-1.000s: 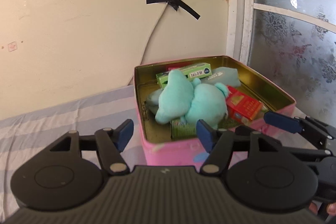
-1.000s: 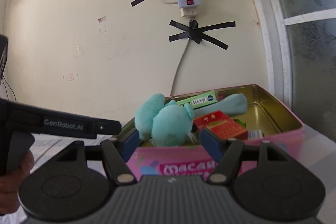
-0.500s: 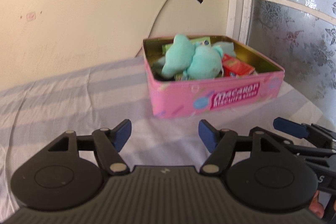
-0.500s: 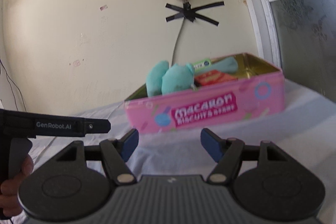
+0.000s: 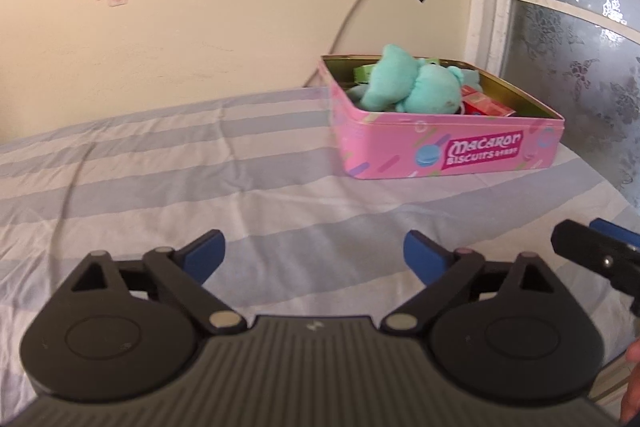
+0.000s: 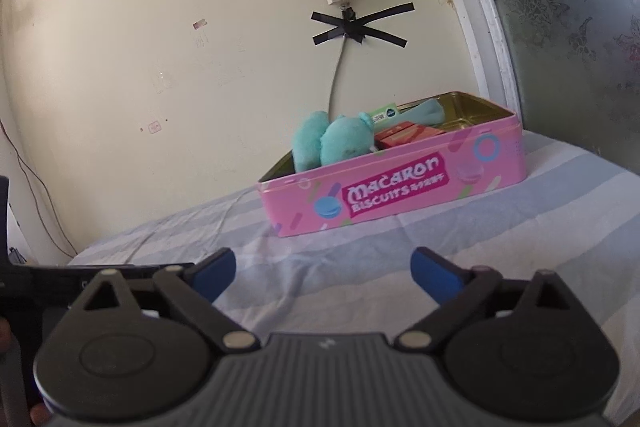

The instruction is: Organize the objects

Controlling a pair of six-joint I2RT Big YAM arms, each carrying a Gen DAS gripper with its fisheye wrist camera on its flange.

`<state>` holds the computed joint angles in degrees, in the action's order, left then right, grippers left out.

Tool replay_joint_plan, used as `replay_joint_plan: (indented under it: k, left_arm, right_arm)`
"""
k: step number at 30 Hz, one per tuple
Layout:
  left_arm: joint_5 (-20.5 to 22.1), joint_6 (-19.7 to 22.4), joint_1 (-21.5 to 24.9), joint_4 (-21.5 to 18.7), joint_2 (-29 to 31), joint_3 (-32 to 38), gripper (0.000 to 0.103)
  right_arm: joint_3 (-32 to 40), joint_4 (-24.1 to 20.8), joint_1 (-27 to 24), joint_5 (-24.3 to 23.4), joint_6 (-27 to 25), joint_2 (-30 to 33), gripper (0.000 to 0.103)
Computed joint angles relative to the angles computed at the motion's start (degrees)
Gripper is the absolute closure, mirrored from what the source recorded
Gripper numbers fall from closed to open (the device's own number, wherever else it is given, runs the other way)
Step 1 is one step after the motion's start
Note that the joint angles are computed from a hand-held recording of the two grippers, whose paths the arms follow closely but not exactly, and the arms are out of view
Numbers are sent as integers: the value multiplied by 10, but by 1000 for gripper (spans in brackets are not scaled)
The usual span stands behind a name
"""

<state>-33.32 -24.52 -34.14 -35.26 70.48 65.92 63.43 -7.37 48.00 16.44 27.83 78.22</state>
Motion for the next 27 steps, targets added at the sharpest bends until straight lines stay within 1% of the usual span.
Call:
replay_joint_plan:
  k: [1,3,8,12,15,18,24,27]
  left_arm:
    - [-4,-3,0,-3,-4,-3,3]
    - [-10,-4,-1,-5,-10,-9,0]
    - [-38,10,-9,-4,-20,-21,0]
    - [-47,5,-11,-23,-17,-18,0]
    - [-53,4,-12,-27,-16,-19,0]
    - [-50,-3,-10,-33,-17,-19,0]
    - [-72,-14,-11,-57,-12,-13,0]
    - [-62,-16,-7,-58,-15,-16,0]
  right_arm:
    - [2,-5,3,1,2,1,1]
    - [6,-13,9,4,3,2,0]
    - [17,-23,23,16,10,5,0]
    - [24,-25,35,49,-2,7,0]
    - [24,-18,39,67,-4,9,0]
    - [27,-21,38,66,6,12,0]
    - [32,-25,38,64,10,18,0]
    - [34,-25,38,64,12,22,0]
